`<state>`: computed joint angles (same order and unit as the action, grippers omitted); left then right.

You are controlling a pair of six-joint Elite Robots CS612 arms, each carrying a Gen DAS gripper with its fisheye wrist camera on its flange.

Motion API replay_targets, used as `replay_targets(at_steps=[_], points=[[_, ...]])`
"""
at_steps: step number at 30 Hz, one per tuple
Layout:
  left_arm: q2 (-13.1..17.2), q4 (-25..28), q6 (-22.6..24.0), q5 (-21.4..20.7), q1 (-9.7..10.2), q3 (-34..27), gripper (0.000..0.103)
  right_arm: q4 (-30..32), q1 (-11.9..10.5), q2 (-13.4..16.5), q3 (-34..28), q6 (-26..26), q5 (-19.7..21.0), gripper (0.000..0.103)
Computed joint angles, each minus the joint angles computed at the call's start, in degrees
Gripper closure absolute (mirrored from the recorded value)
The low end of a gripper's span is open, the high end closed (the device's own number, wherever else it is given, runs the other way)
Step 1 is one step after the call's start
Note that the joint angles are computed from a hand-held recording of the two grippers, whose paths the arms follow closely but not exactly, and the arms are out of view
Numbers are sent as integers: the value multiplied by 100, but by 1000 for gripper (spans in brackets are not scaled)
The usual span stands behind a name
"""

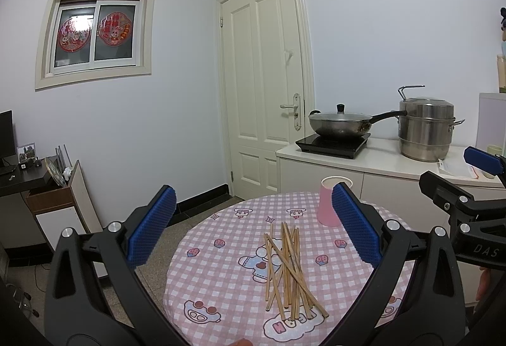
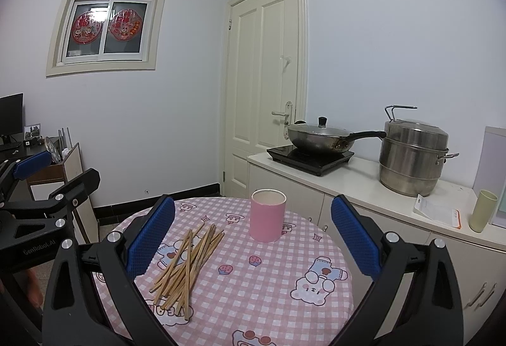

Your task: Organize utensils

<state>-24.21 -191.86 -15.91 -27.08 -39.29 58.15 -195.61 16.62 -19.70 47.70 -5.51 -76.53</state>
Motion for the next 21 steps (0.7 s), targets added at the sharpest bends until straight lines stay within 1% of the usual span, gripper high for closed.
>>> replay_targets(at_steps=[9,17,21], points=[[-38,170,-177,-40,23,44,6,128,7,33,-96,-4,37,7],[-43,213,-202,-63,37,35,6,172,9,80,-180,-14,47,8],[-54,303,-295,-90,55,49,6,202,11,78,-181,-33,47,8]])
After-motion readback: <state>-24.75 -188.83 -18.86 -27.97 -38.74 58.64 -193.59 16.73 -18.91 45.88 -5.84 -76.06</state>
